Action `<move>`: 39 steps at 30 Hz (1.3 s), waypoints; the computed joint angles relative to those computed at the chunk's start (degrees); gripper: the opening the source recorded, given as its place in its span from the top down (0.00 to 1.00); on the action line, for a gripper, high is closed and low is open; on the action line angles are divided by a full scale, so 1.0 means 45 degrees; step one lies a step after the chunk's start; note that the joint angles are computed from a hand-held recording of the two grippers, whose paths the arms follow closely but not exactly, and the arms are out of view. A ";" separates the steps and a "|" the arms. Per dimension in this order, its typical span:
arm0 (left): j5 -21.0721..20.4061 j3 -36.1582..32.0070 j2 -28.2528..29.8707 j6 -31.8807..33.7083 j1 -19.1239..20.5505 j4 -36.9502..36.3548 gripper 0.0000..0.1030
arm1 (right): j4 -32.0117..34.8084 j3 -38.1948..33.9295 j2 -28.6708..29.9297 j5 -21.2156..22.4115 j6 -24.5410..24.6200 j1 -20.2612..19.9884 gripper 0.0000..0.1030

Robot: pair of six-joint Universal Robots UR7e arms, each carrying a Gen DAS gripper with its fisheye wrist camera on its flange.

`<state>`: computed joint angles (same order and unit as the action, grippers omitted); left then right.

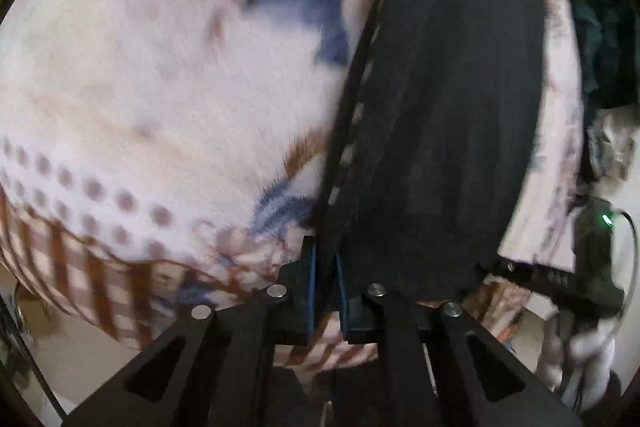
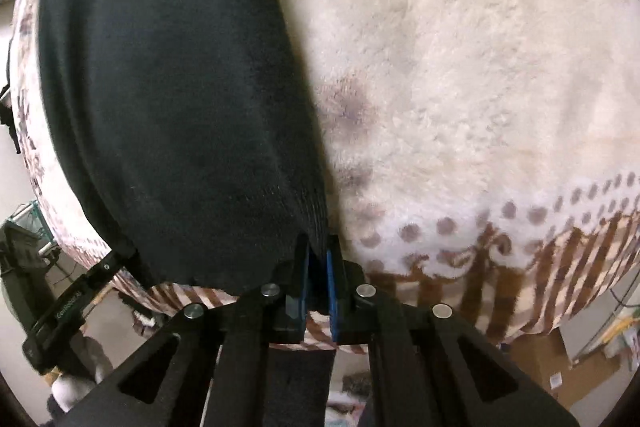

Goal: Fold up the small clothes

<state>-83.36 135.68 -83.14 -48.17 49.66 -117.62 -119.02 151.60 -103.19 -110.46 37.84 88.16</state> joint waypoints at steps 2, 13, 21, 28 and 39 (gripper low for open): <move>0.0231 -0.0721 -0.0328 0.0613 -0.0070 0.0688 0.57 | 0.0293 -0.0475 -0.0038 0.0393 -0.0123 0.0013 0.86; 0.1793 -0.7900 0.4907 0.5348 0.1428 -0.2977 0.41 | -0.1420 -0.5415 0.2769 -0.0947 -0.0313 0.1686 0.25; 0.2365 -1.4794 1.0362 0.7105 0.2176 -0.0816 0.41 | -0.2996 -1.0100 0.6872 -0.2070 -0.2682 0.0847 0.28; 0.3472 -1.9795 1.3942 0.8870 0.2522 0.2837 0.56 | -0.3534 -1.1680 0.8736 -0.1415 -0.3700 -0.0574 0.49; 0.1982 -2.0953 1.4177 0.6221 0.4152 0.2487 0.98 | -0.4988 -1.2413 1.0055 0.0673 -0.4585 -0.2016 0.59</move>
